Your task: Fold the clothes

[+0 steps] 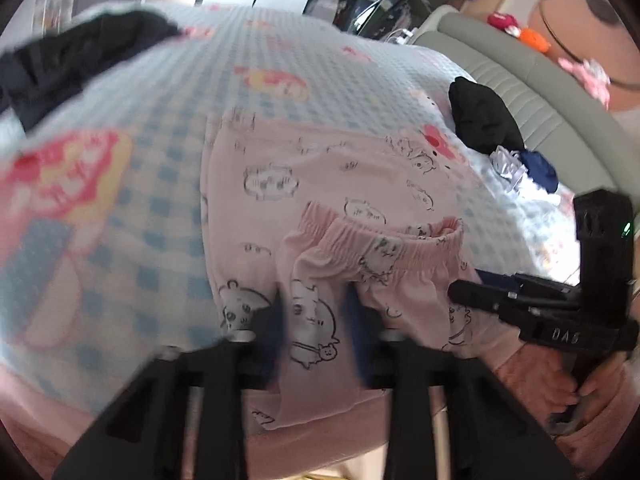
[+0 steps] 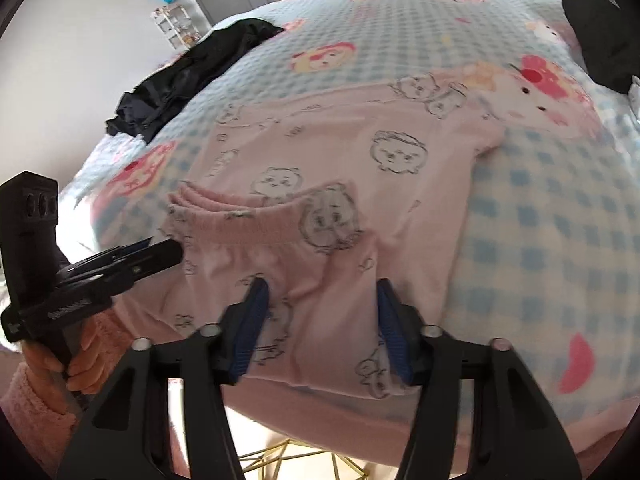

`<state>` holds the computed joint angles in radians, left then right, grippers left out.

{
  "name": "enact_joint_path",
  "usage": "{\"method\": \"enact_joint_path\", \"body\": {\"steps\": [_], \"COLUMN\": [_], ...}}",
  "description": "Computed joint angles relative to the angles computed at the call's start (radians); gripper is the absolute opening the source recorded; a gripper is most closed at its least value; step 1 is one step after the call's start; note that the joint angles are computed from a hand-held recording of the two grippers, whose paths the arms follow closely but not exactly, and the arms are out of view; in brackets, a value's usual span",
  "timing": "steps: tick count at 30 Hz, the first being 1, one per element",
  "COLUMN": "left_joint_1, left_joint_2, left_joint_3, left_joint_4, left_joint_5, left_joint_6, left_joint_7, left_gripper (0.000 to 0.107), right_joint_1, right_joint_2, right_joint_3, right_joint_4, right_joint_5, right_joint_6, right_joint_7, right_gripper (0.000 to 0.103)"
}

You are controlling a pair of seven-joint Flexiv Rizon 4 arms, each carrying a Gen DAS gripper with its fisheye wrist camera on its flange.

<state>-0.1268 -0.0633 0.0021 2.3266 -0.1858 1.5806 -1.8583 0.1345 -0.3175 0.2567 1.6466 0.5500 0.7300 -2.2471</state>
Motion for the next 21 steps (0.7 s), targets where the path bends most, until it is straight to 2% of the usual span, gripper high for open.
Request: {"method": "enact_joint_path", "body": {"steps": [2, 4, 8, 11, 14, 16, 18, 19, 21], "left_joint_1": [-0.026, -0.018, 0.012, 0.035, 0.049, 0.061, 0.077, 0.100, 0.129], "left_joint_2": [0.007, 0.012, 0.012, 0.001, -0.022, -0.048, -0.088, -0.103, -0.133], "left_joint_3": [0.063, 0.063, 0.052, 0.040, 0.039, 0.030, 0.014, -0.015, -0.052], "left_joint_4": [-0.058, -0.086, -0.121, -0.149, -0.193, -0.203, -0.194, -0.185, -0.178], "left_joint_5": [0.204, 0.264, 0.286, 0.239, 0.214, 0.160, 0.081, 0.000, -0.131], "left_joint_6": [-0.063, -0.093, -0.084, -0.067, -0.089, -0.110, -0.110, -0.144, -0.211], "left_joint_7": [-0.135, -0.190, -0.203, -0.153, -0.107, -0.060, -0.035, 0.009, 0.074], "left_gripper": [0.008, 0.006, 0.005, 0.005, 0.005, 0.005, 0.006, 0.007, 0.009], "right_joint_1": [0.000, 0.000, -0.003, -0.006, 0.005, 0.014, 0.041, 0.064, 0.090], "right_joint_2": [0.011, 0.011, -0.003, -0.009, -0.022, -0.041, -0.071, -0.092, -0.139], "right_joint_3": [0.004, 0.003, 0.002, 0.009, 0.011, 0.011, -0.001, -0.017, -0.043], "right_joint_4": [0.011, 0.007, -0.029, -0.070, -0.106, -0.126, -0.129, -0.125, -0.137], "right_joint_5": [0.008, 0.013, 0.033, 0.065, 0.063, 0.050, -0.010, -0.066, -0.175], "right_joint_6": [0.030, 0.035, 0.028, 0.038, 0.075, 0.099, 0.119, 0.121, 0.065], "right_joint_7": [-0.020, -0.019, 0.004, 0.009, 0.009, 0.012, 0.050, 0.094, 0.188], "right_gripper": [0.019, 0.010, 0.007, 0.006, 0.006, 0.007, 0.010, 0.016, 0.018]}}
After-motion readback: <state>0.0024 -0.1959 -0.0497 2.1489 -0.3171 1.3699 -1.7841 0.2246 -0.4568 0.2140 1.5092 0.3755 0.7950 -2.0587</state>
